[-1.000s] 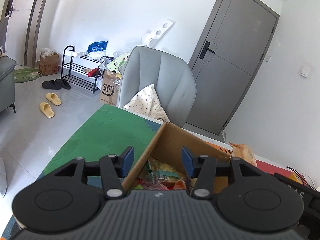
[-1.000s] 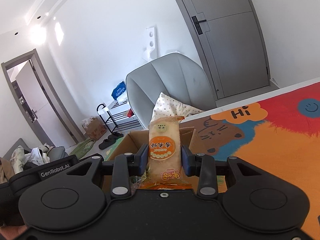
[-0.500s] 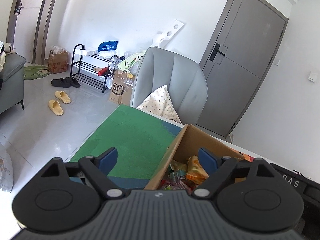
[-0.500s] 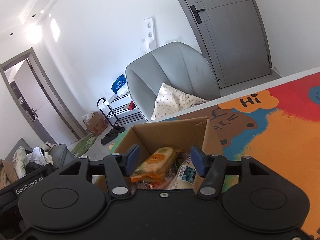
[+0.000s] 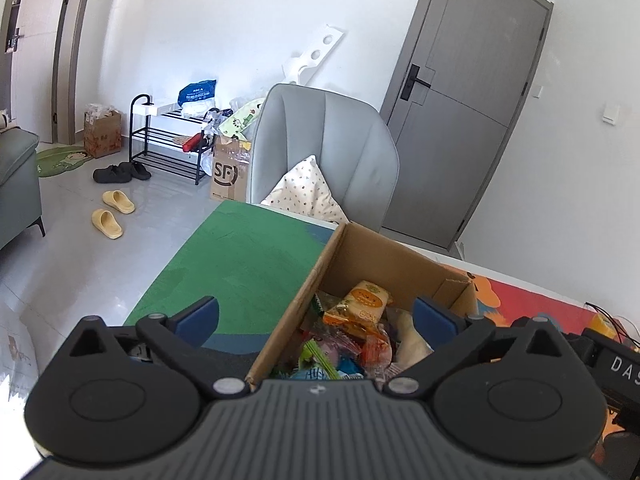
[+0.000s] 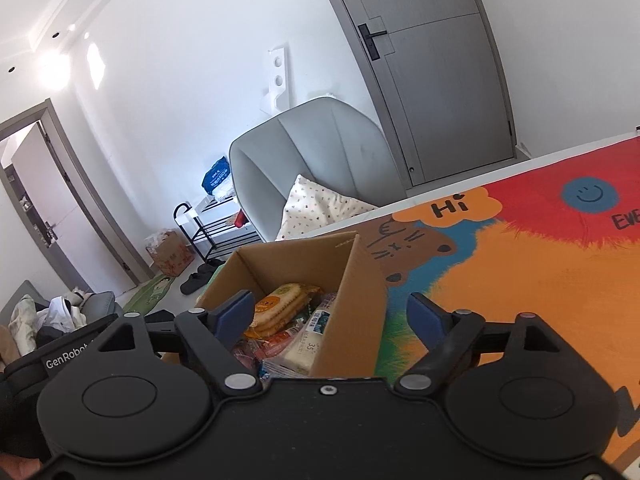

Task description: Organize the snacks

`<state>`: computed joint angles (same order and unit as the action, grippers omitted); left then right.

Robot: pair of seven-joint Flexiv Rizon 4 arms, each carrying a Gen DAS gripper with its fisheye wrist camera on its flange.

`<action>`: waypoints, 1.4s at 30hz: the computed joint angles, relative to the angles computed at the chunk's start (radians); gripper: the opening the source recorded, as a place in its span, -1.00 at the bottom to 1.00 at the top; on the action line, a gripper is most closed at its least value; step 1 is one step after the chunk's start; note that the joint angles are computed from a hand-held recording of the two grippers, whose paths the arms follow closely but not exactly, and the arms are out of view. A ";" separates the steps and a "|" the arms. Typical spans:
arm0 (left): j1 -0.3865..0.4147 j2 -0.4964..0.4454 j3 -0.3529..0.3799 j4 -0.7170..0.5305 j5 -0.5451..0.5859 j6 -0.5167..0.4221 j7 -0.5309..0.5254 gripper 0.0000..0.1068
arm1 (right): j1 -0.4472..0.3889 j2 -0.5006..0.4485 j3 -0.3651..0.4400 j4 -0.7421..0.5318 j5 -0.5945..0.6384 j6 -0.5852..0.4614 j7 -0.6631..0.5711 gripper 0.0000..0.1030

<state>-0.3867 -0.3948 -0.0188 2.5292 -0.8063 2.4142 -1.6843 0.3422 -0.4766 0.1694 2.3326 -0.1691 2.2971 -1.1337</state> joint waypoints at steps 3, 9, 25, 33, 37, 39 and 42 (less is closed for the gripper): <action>-0.025 0.010 -0.005 -0.002 -0.024 -0.013 0.046 0.92 | 0.007 0.022 -0.014 0.028 0.033 0.009 -0.022 0.75; -0.068 0.031 -0.020 0.005 -0.060 -0.016 0.109 0.92 | -0.023 0.059 -0.017 0.081 0.049 0.031 -0.035 0.91; -0.179 0.089 -0.085 0.038 -0.236 0.006 0.253 0.92 | -0.064 0.180 -0.021 0.224 0.078 0.061 -0.099 1.00; -0.215 0.133 -0.106 0.073 -0.284 0.015 0.314 0.92 | -0.077 0.254 -0.009 0.281 0.096 0.055 -0.120 1.00; -0.232 0.160 -0.120 0.088 -0.328 0.022 0.350 0.92 | -0.066 0.304 -0.006 0.301 0.119 0.023 -0.149 1.00; -0.243 0.173 -0.129 0.093 -0.356 0.028 0.375 0.92 | -0.062 0.331 -0.003 0.308 0.135 -0.002 -0.156 1.00; -0.267 0.193 -0.149 0.097 -0.421 0.036 0.439 0.92 | -0.079 0.364 0.002 0.324 0.116 -0.024 -0.144 1.00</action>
